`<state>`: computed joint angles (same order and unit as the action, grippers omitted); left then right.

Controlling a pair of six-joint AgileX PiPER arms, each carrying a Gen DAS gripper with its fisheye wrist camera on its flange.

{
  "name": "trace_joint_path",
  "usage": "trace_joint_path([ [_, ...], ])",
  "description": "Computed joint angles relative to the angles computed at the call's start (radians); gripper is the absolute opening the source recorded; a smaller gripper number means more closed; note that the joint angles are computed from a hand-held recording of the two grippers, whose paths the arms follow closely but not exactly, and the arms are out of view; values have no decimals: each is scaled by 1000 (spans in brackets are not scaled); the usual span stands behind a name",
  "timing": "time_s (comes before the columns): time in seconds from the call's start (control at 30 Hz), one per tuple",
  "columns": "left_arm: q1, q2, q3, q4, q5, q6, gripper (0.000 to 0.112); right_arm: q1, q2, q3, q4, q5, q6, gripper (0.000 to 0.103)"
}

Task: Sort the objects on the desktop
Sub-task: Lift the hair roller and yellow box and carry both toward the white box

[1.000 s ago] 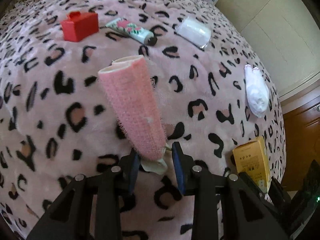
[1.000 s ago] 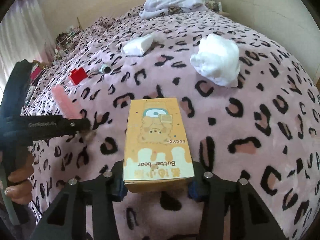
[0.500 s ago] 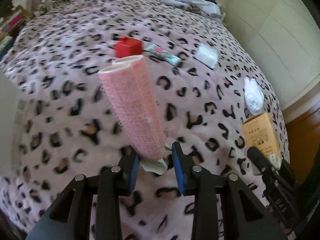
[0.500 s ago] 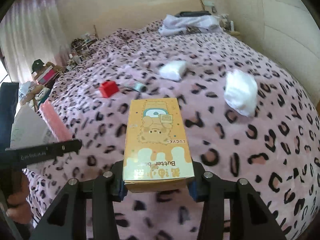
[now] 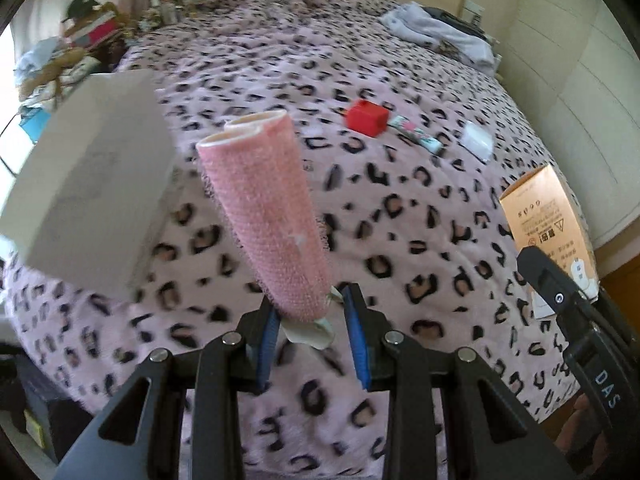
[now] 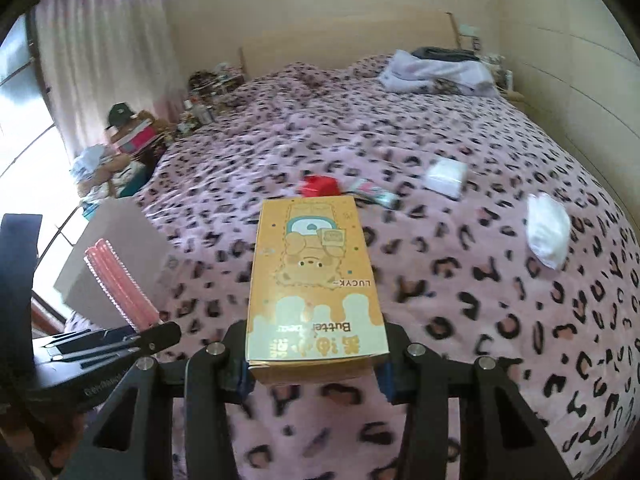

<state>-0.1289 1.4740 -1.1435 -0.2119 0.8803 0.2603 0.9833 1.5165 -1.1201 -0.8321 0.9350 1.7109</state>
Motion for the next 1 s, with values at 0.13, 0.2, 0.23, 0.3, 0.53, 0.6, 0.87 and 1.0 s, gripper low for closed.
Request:
trace_joint_path([
  [0.13,101,-38,-24,-17,59,56,32,40,86,-147,21,26,-69,47],
  [0.2,154,-52,-41,-24,87,84,32,54,136,-231,36,38,-113,47],
  [0.23,178,-57,-48,-29,99,101,32,59,157,-266,42,41,-131,47],
  [0.3,223,-63,-63,-39,122,131,32,66,197,-335,54,50,-169,47],
  [0.53,376,-54,-113,-99,188,238,32,79,333,-571,111,93,-320,47],
  [0.6,407,-44,-126,-115,201,260,32,81,368,-631,127,103,-357,47],
  [0.87,518,20,-179,-184,249,332,32,62,490,-837,222,117,-508,47],
  [1.0,560,58,-218,-206,264,349,32,37,550,-933,286,104,-595,47],
])
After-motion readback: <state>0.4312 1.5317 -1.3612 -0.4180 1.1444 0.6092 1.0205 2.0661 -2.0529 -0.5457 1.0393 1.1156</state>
